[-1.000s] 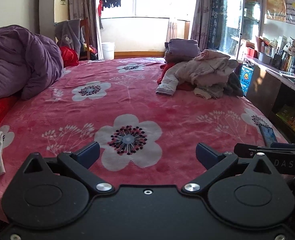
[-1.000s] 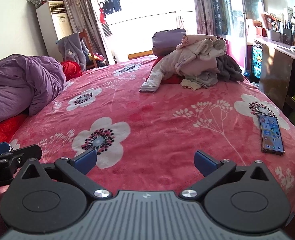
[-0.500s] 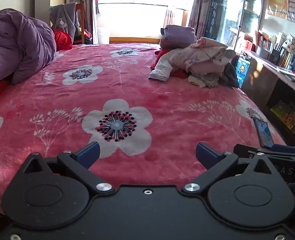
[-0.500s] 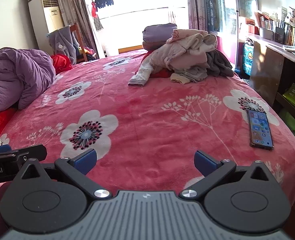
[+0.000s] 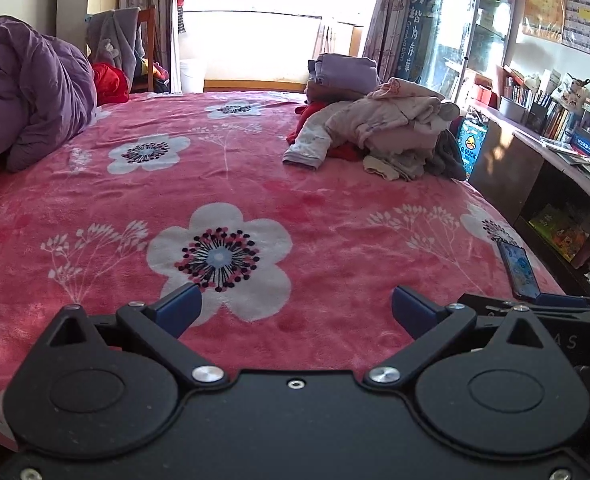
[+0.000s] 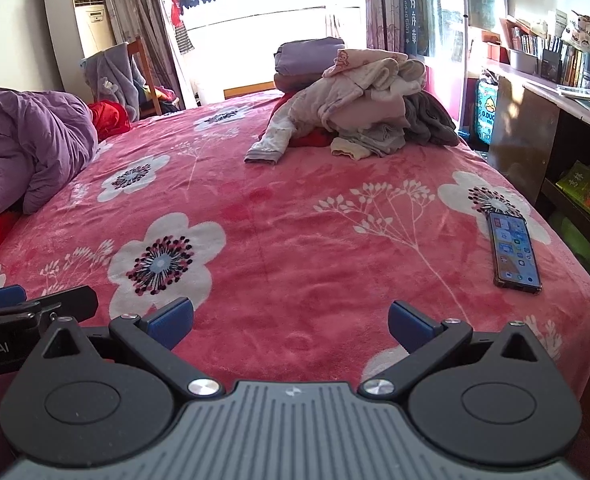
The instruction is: Fold clothes
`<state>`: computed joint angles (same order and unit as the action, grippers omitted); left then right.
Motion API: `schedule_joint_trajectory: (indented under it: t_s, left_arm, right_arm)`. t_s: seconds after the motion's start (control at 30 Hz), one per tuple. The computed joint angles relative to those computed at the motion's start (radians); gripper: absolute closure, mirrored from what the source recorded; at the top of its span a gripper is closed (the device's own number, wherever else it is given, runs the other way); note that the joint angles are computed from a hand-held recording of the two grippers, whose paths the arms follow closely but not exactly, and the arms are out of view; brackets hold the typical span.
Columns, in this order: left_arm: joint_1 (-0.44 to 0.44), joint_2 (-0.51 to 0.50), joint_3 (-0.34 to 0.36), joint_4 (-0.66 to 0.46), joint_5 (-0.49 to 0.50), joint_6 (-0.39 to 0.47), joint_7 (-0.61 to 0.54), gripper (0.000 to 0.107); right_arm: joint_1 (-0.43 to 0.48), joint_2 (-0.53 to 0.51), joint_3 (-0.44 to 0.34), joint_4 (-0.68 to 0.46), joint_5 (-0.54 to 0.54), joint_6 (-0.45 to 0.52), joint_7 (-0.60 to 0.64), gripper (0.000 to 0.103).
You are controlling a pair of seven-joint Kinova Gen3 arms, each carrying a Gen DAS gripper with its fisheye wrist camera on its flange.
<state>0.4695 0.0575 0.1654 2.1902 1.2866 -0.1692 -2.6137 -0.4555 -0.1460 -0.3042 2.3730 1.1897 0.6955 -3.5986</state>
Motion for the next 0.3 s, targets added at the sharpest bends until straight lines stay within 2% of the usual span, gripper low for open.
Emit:
schedule_joint_trajectory:
  t_s: [0.13, 0.3]
  left_arm:
    - [0.009, 0.026, -0.001, -0.015, 0.039, -0.024, -0.037, 0.005]
    - [0.01, 0.054, -0.02, -0.02, -0.004, -0.02, 0.016, 0.005]
  right_arm:
    - [0.012, 0.013, 0.02, -0.001, 0.017, -0.032, 0.007, 0.0]
    - [0.032, 0.027, 0.044, 0.003, 0.049, -0.08, -0.001, 0.0]
